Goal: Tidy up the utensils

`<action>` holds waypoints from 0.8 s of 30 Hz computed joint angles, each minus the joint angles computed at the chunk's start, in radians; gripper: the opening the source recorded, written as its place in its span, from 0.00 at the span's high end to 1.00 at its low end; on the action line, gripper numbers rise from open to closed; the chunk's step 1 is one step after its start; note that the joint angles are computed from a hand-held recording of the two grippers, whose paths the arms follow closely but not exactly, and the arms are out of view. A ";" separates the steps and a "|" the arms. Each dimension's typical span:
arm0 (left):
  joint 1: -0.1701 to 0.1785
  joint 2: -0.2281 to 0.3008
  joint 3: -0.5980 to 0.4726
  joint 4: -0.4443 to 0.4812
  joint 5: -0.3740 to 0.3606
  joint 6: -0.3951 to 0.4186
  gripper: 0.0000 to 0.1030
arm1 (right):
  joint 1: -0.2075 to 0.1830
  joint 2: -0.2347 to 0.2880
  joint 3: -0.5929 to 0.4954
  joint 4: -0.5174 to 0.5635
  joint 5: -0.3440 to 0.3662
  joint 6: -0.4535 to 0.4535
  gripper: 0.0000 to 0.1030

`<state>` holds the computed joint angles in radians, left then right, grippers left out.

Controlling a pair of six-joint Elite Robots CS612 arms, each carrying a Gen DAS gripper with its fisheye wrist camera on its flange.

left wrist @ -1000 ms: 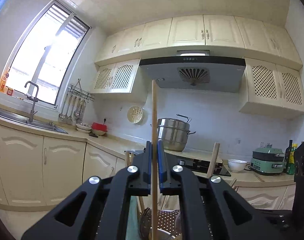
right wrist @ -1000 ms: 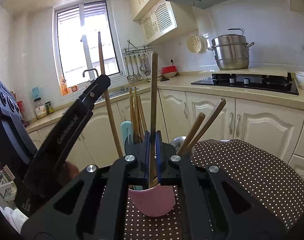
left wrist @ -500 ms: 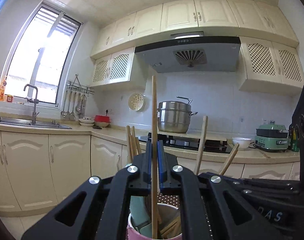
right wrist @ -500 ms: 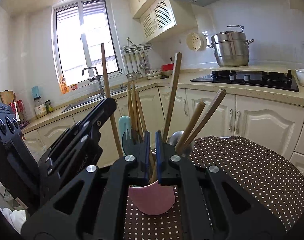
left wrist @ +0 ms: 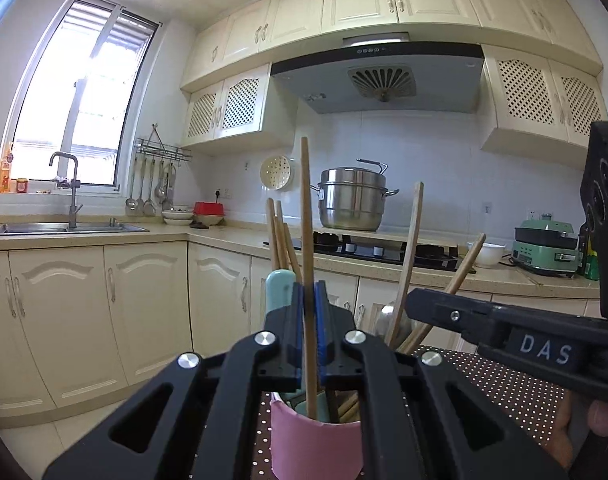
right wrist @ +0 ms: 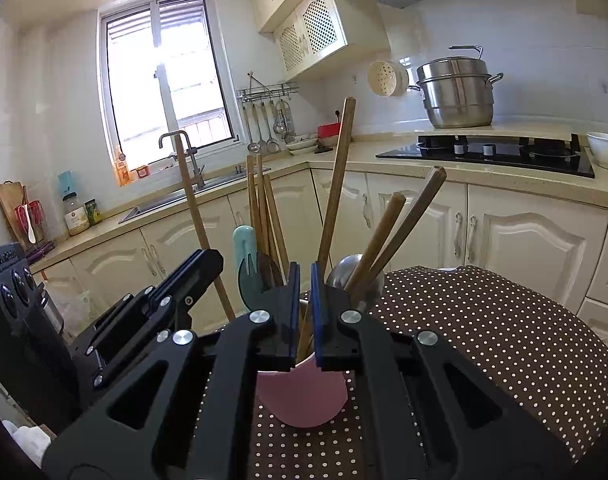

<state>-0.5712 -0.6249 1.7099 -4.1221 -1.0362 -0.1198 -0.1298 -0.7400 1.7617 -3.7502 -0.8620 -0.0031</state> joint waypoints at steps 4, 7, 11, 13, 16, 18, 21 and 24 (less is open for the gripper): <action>0.003 -0.012 0.019 0.004 -0.022 -0.036 0.94 | -0.006 -0.005 0.010 0.001 0.002 0.012 0.94; 0.007 -0.027 0.041 0.027 -0.053 -0.060 0.92 | -0.009 -0.013 0.023 -0.001 -0.003 0.016 0.93; 0.004 -0.046 0.074 0.026 -0.060 -0.091 0.63 | -0.012 -0.027 0.046 -0.016 -0.008 0.024 0.93; 0.001 -0.061 0.098 0.028 -0.062 -0.105 0.56 | -0.014 -0.037 0.063 -0.030 -0.011 0.023 0.93; -0.011 -0.091 0.142 0.043 -0.037 -0.115 0.49 | -0.019 -0.055 0.092 -0.057 -0.018 0.022 0.93; -0.027 -0.115 0.179 0.045 0.005 -0.106 0.43 | -0.022 -0.069 0.117 -0.082 -0.025 0.021 0.93; -0.050 -0.156 0.235 0.047 0.066 -0.106 0.34 | -0.028 -0.094 0.167 -0.132 -0.043 0.019 0.89; -0.072 -0.200 0.293 0.049 0.106 -0.128 0.28 | -0.035 -0.116 0.217 -0.200 -0.053 0.038 0.56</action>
<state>-0.6429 -0.8246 2.0029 -4.0734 -0.9297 -0.2479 -0.1645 -0.8563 1.9791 -3.9505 -0.9150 0.0349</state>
